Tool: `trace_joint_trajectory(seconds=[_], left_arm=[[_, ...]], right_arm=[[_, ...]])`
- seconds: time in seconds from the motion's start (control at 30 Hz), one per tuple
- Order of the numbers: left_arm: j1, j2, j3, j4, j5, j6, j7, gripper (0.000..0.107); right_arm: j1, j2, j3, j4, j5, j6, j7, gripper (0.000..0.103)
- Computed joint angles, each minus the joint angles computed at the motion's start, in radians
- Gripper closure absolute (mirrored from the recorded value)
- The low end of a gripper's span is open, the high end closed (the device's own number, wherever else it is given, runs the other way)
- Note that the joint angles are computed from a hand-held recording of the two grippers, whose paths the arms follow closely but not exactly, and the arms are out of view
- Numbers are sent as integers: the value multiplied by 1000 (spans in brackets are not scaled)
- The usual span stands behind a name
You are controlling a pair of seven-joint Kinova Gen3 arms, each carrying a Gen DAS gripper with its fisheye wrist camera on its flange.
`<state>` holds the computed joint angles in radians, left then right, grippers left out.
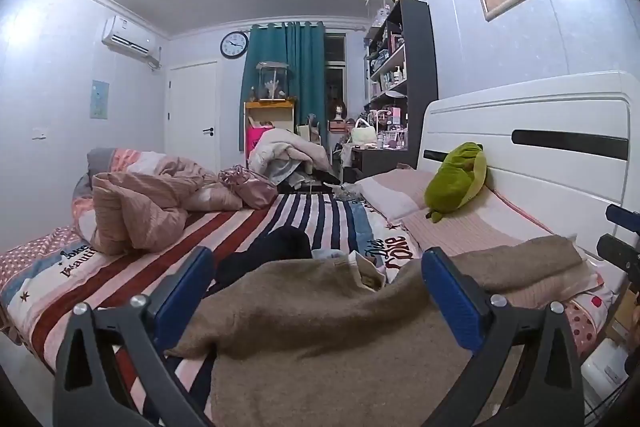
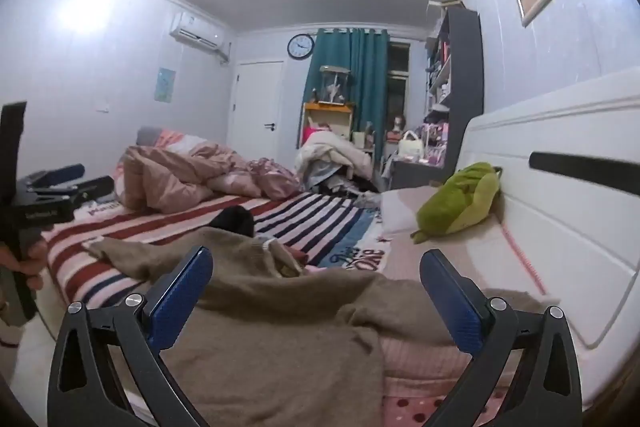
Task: Fold small clothes
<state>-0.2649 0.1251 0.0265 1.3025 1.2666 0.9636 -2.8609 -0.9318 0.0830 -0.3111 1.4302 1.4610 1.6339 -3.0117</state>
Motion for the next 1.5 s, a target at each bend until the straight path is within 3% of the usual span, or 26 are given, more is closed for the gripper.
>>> trace_joint_trajectory(seconds=[0.23,0.43,0.7,0.93,1.5], left_arm=[[30,-32,-24,45,16,-37,-15,5],[2,10,-9,-1,-10,28,18,5],[-3,4,-1,-3,-28,40,24,5],[6,-7,0,15,-27,16,10,5],[8,4,4,17,-21,18,13,5]], right_arm=[[21,-29,-20,41,0,-25,-43,0],[18,-25,-21,41,2,-30,-40,0],[45,-48,-36,64,-6,-65,-76,0],[21,-12,-37,55,38,8,-81,0],[1,-6,-17,60,40,14,-84,0]])
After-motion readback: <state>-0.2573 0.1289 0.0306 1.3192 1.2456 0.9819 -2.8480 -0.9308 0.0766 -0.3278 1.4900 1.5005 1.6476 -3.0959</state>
